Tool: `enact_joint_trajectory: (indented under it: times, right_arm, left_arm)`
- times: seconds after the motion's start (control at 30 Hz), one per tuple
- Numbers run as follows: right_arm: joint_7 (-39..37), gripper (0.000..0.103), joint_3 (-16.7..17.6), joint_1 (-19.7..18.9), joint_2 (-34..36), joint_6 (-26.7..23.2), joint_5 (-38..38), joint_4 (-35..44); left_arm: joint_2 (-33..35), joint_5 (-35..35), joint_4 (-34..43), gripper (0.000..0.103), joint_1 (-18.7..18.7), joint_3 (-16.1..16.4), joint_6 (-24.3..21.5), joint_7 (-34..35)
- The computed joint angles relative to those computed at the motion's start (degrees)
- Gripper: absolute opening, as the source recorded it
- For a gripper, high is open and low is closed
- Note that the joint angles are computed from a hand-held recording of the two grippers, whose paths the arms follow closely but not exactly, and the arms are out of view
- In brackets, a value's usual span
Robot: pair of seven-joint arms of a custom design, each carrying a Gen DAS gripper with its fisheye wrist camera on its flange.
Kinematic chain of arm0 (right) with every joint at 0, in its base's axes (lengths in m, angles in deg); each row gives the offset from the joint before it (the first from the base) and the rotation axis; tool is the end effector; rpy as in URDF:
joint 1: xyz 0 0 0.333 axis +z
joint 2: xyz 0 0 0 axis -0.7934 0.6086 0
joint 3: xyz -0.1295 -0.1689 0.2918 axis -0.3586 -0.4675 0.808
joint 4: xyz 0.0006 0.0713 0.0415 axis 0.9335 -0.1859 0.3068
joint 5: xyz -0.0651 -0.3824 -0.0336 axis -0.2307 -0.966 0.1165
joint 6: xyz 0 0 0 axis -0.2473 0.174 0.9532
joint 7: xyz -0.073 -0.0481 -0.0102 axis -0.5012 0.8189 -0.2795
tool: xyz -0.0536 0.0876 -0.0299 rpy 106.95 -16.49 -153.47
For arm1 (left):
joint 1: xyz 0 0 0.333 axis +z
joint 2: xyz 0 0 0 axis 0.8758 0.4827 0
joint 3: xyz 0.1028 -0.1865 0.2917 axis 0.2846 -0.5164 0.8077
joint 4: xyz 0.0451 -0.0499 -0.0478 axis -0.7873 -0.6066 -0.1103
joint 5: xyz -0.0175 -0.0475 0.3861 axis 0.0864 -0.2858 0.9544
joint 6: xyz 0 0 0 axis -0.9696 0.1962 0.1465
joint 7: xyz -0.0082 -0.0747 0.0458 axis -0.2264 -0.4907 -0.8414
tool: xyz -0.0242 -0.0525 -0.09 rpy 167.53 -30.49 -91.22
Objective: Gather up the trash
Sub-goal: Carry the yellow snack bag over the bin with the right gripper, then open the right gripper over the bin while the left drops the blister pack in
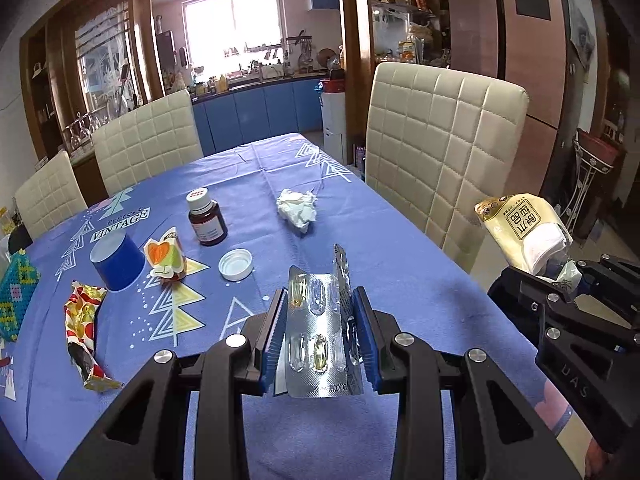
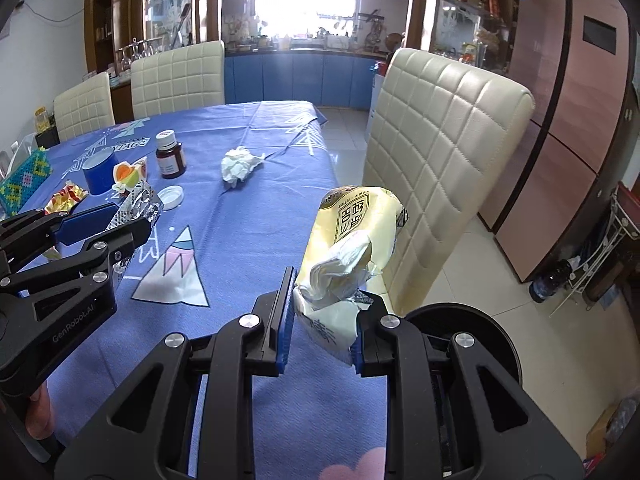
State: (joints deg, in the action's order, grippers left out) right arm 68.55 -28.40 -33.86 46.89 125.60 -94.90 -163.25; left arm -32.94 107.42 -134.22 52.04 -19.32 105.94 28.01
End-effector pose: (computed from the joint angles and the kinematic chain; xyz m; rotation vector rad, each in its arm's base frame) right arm 0.6030 0.2448 0.5270 -2.0211 1.2951 -0.6336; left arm 0.5691 -0.2049 0.5351 -1.7437 1.5872 -0.6473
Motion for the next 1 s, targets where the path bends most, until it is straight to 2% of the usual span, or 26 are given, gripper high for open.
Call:
enact_joint_trajectory:
  times: [0.43, 0.57, 0.67, 0.77, 0.93, 1.0]
  right_arm:
    - [0.90, 0.025, -1.61, -2.88, -2.33, 2.16, 0.44, -3.63]
    - [6.26, 0.025, -4.70, -2.02, -2.75, 2.94, -4.95, -4.51]
    - [14.54, 0.025, -8.69, -0.38, -2.87, 3.41, -13.46, -4.55]
    - [15.15, 0.027, -7.67, -2.87, -3.04, 4.12, -13.52, -4.93]
    - [18.68, 0.027, -8.84, -3.97, -2.47, 4.54, -16.14, -4.64]
    - [17.15, 0.027, -7.75, -5.42, -2.28, 4.48, -14.34, -4.64]
  left_arm:
    - [4.37, -1.09, 5.47, 0.033, -3.83, -0.21, -0.51, 2.94]
    - [5.95, -1.28, 7.32, 0.033, -5.33, 0.10, -0.56, 3.87]
    - [7.15, -2.27, 8.74, 0.033, -6.34, 0.29, -0.56, 5.12]
    - [8.36, -2.80, 10.20, 0.033, -7.35, 0.70, -0.64, 5.99]
    - [10.01, -3.28, 12.23, 0.033, -8.82, 1.44, -0.34, 6.97]
    - [10.45, -3.46, 12.70, 0.033, -9.29, 1.71, -0.22, 7.32]
